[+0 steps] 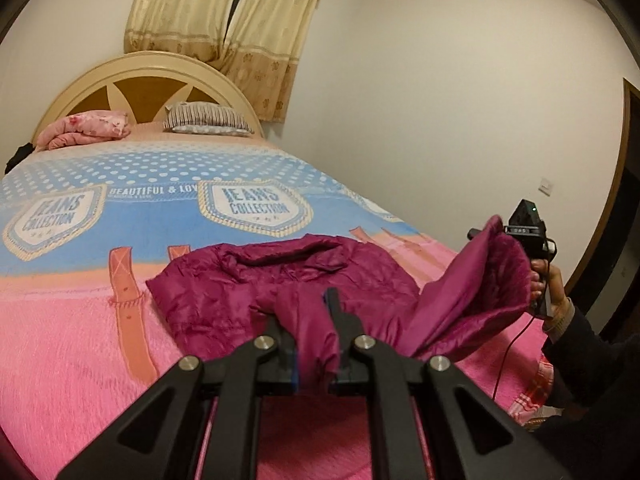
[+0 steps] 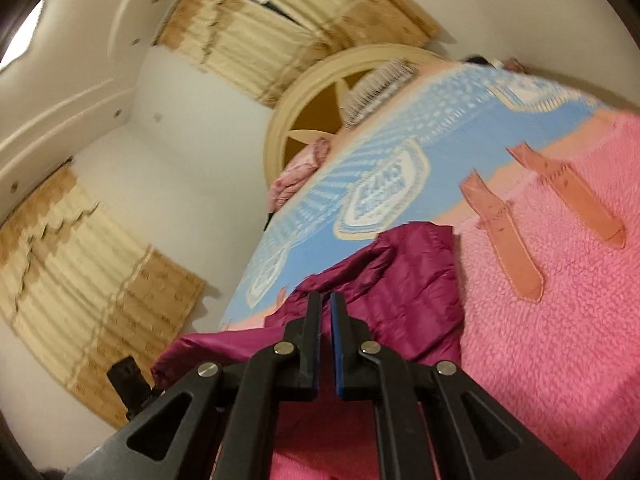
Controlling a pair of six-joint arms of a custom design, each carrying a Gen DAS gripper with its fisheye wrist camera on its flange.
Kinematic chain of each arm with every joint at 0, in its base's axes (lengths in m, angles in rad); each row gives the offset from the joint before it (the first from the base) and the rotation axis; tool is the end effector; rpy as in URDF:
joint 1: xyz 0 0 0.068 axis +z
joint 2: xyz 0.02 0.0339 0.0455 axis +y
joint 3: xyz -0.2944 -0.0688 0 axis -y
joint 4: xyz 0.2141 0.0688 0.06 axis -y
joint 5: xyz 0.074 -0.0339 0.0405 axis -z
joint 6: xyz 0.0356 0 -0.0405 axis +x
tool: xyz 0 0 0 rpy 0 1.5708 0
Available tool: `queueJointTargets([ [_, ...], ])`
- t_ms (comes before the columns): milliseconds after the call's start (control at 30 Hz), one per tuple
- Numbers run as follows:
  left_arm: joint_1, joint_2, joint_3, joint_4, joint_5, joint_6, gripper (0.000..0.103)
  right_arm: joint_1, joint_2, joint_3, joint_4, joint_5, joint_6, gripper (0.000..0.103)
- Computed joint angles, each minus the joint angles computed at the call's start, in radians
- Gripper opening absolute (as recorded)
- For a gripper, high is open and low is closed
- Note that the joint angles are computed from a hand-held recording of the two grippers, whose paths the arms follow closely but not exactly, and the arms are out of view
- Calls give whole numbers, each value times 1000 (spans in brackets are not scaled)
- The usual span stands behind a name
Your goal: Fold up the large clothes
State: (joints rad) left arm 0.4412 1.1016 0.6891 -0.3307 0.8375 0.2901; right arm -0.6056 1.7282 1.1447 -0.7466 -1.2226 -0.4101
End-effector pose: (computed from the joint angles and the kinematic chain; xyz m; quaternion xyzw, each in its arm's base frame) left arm 0.1733 0.0526 0.2790 0.0999 0.8464 -0.2163 0.4762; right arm 0.2644 -0.1424 0.2527 0.0108 0.8158 0.4501 0.3630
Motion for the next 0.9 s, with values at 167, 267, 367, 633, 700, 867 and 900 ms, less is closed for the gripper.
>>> queueJointTargets([
  [167, -46, 212, 83, 92, -31, -87, 10, 103, 111, 43, 240, 88, 232, 3],
  [267, -40, 295, 96, 144, -31, -117, 10, 106, 119, -24, 473, 114, 409, 4],
  [367, -31, 348, 105, 178, -27, -128, 10, 111, 118, -31, 437, 166, 307, 5],
  [633, -39, 389, 108, 218, -27, -122, 10, 94, 78, -156, 576, 329, 254, 6],
  [700, -36, 388, 102, 223, -22, -124, 10, 170, 73, -126, 486, 585, 150, 5],
  [867, -30, 400, 100, 240, -5, -141, 10, 272, -20, -273, 664, 867, 72, 5],
  [900, -31, 402, 100, 242, -4, -145, 10, 260, -29, -281, 689, 851, 73, 5],
])
